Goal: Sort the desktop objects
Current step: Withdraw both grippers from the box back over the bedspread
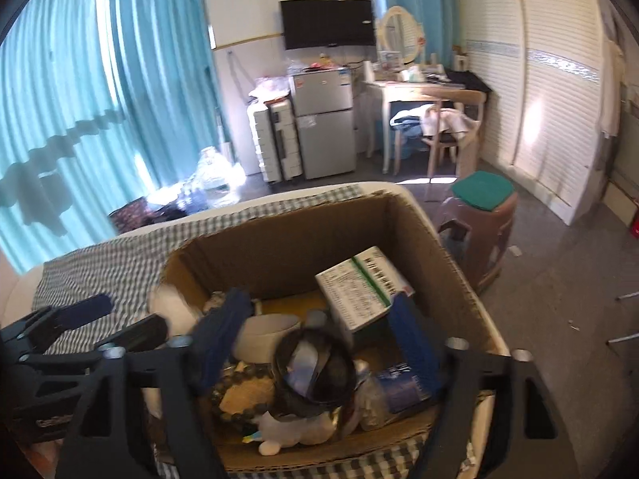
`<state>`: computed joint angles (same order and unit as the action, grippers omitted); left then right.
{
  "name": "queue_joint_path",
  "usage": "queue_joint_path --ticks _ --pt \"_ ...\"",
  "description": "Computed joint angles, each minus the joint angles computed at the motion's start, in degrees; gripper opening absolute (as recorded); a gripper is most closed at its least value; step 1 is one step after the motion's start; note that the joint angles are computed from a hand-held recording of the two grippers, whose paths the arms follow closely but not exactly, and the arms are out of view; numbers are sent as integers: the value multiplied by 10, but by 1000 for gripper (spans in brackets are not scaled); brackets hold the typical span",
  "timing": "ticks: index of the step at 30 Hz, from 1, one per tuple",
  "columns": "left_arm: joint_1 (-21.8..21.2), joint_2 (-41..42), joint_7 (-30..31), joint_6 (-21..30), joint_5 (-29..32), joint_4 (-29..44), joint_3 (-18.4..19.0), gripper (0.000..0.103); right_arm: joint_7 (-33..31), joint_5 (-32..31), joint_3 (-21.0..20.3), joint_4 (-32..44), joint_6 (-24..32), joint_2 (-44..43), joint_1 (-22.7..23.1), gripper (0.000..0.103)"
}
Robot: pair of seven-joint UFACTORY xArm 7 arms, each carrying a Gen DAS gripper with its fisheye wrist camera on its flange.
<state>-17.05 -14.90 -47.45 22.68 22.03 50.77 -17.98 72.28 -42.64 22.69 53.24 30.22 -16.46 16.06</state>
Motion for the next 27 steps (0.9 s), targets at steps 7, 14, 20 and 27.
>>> queue_joint_path --ticks 7,14,20,27 --pt "63 -161 -51 101 65 -49 -38 103 18 8 14 -18 -22 -74 -19 94" --pt "55 -384 -4 148 12 -149 -6 103 -16 35 70 -3 -43 -128 -29 103" --pt "68 -514 5 222 -39 -222 -25 103 -50 53 133 -11 -83 -119 -28 103" --pt "74 -551 15 246 -74 -253 -41 103 -3 36 181 -16 -73 -71 -38 103"
